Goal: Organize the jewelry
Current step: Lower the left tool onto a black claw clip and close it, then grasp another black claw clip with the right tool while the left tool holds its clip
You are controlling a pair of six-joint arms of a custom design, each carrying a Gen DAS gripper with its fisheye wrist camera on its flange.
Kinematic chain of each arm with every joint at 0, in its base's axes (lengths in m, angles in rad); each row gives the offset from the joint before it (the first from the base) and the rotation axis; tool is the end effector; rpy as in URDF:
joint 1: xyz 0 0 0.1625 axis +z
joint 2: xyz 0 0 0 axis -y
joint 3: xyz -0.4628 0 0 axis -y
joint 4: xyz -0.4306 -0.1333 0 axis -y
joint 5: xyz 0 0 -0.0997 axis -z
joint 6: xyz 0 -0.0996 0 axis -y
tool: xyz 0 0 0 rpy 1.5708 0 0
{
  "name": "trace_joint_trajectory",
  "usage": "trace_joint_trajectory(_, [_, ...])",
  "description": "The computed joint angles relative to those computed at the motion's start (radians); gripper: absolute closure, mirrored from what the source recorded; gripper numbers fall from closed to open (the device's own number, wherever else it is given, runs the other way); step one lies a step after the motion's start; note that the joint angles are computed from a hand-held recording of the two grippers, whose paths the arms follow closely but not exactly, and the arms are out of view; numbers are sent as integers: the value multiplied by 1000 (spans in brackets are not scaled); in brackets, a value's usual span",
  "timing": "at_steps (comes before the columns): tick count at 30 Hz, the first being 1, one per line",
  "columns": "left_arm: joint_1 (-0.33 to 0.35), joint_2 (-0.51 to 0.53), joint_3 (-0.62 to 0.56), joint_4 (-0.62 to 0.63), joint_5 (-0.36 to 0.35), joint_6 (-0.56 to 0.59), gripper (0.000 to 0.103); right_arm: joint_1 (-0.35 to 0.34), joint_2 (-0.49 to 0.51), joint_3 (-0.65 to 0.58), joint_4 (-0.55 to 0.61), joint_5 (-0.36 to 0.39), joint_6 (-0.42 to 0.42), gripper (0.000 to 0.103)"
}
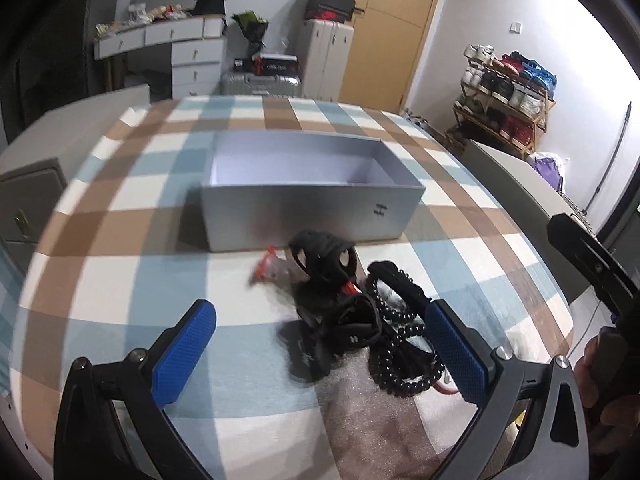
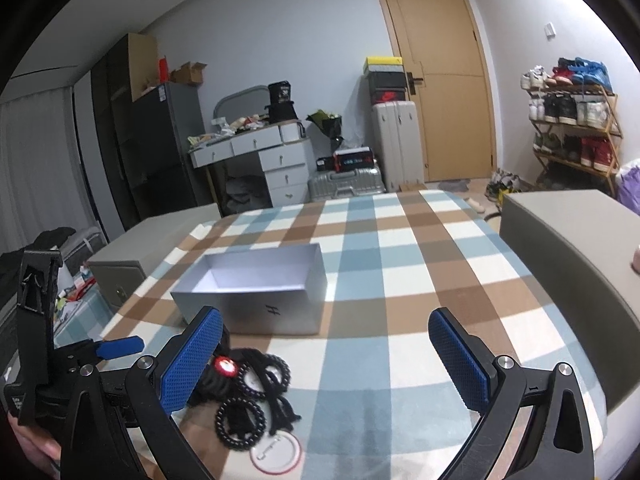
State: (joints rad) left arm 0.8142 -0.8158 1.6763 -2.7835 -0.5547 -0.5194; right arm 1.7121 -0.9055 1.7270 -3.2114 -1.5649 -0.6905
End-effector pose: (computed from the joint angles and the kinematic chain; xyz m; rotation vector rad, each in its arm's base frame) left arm -0.3286 -0.6656 0.1582 0.0457 2.3014 -1.0871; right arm 0.2339 -0.6938 0.2161 1.0953 -2.4713 1.1316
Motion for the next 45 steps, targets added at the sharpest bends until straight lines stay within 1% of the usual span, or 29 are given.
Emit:
trace_joint_trajectory(1, [5, -4, 0, 8, -15, -8, 2, -1, 1, 1, 2, -2, -1, 0])
trace_joint_trajectory(5, [23, -19, 2, 37, -81, -35, 18, -5, 7, 1, 16, -17, -14, 0])
trace_joint_trajectory(6, [26, -23, 5, 39, -98, -44, 20, -6, 8, 1, 19, -17, -14, 0])
trace_joint_trajectory(8, [29, -33, 13, 42, -127, -54, 29, -9, 10, -1, 25, -19, -14, 0])
trace_joint_trajectory(10, [34, -39, 18, 42, -149, -50, 32, -10, 11, -3, 32, -21, -10, 0])
trace_joint_trajectory(11, [36, -40, 25, 19, -162, -39, 33, -11, 11, -4, 35, -20, -9, 0])
trace_joint_trajectory(13, [36, -38, 25, 12, -157, -46, 33, -12, 13, -6, 42, -19, -7, 0])
trace_joint_trajectory(15, [41, -37, 24, 4, -171, -41, 41, -12, 13, -5, 45, -21, -7, 0])
trace_joint_trajectory(16, [45, -40, 27, 6, -183, -41, 48, -12, 13, -5, 48, -21, -5, 0])
trace_joint_trajectory(17, [50, -46, 35, -8, -212, -39, 51, -12, 14, -6, 50, -21, -4, 0])
trace_joint_trajectory(18, [52, -46, 33, -16, -221, -39, 53, -12, 15, -6, 52, -21, -5, 0])
trace_joint_trajectory(20, [51, -46, 33, -28, -231, -30, 65, -12, 13, -3, 53, -22, -8, 0])
trace_joint_trajectory(23, [42, -41, 28, -9, -200, -21, 65, -12, 10, -4, 64, -20, -12, 0])
trace_joint_trajectory(26, [44, -45, 33, -8, -215, -26, 65, -10, 7, -8, 84, -20, -10, 0])
trace_joint_trajectory(28, [40, -48, 34, 2, -205, -28, 65, -9, 6, -9, 87, -25, -6, 0])
trace_joint_trajectory(31, [34, -47, 28, 9, -189, -7, 65, -5, 5, -11, 89, -33, 3, 0])
trace_joint_trajectory(36, [24, -57, 39, -17, -164, 43, 65, 2, 7, -21, 109, -52, 12, 0])
trace_joint_trajectory(43, [15, -77, 68, -70, -106, 76, 65, 19, 15, -52, 195, -67, 16, 0])
trace_joint_trajectory(45, [9, -81, 74, -82, -72, 80, 65, 24, 22, -75, 255, -53, 26, 0])
